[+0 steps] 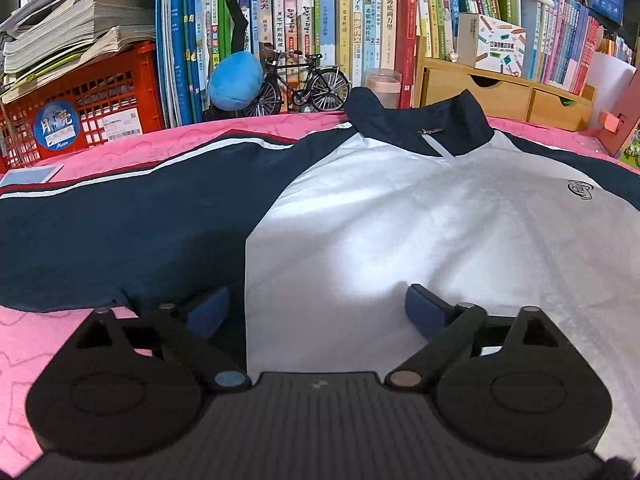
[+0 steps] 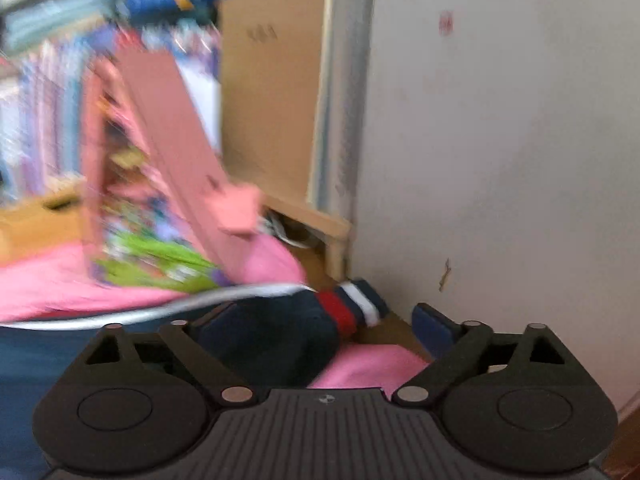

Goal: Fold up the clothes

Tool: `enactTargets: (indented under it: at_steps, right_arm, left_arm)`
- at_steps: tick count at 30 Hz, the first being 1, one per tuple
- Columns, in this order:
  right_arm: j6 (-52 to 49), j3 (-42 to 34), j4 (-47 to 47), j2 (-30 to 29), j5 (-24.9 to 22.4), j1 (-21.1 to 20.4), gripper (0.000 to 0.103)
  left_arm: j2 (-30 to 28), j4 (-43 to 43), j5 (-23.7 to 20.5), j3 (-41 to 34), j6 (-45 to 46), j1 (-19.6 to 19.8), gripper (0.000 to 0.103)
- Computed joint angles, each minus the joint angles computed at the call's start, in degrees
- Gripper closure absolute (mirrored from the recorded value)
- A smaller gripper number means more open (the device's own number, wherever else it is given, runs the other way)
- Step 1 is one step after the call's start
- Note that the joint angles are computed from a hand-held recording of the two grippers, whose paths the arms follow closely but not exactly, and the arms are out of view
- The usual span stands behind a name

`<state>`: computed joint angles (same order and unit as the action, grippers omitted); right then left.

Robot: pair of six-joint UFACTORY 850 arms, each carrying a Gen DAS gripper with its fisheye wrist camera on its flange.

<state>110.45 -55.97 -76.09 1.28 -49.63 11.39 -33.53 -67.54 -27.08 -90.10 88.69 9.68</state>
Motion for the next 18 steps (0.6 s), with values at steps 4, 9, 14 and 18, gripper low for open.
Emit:
enactTargets:
  at_steps: [4,9,14,18]
  right_arm:
    - [5.30,2.01,-7.28,3.68,7.88,6.22,0.000]
    - [11.95,-0.93,-21.77,-2.76,17.72,16.70,0.000]
    - [6.12,-13.43,-18.80,-14.88,26.93,21.43,0.000]
    - [-4.79,-18.82,-6.54,-19.00,30.42,22.71,0.000]
  left_arm:
    - [0.69,-1.80,0.94,0.99,1.46,0.07,0.004]
    - [4.01,-5.68,-1.67,5.45,4.75,1.79,0.004]
    - [8.75,-3.61,-3.23,11.46,8.43,3.90,0.003]
    - [12.48,-5.97,-4.22,16.86,15.60,6.42,0.000]
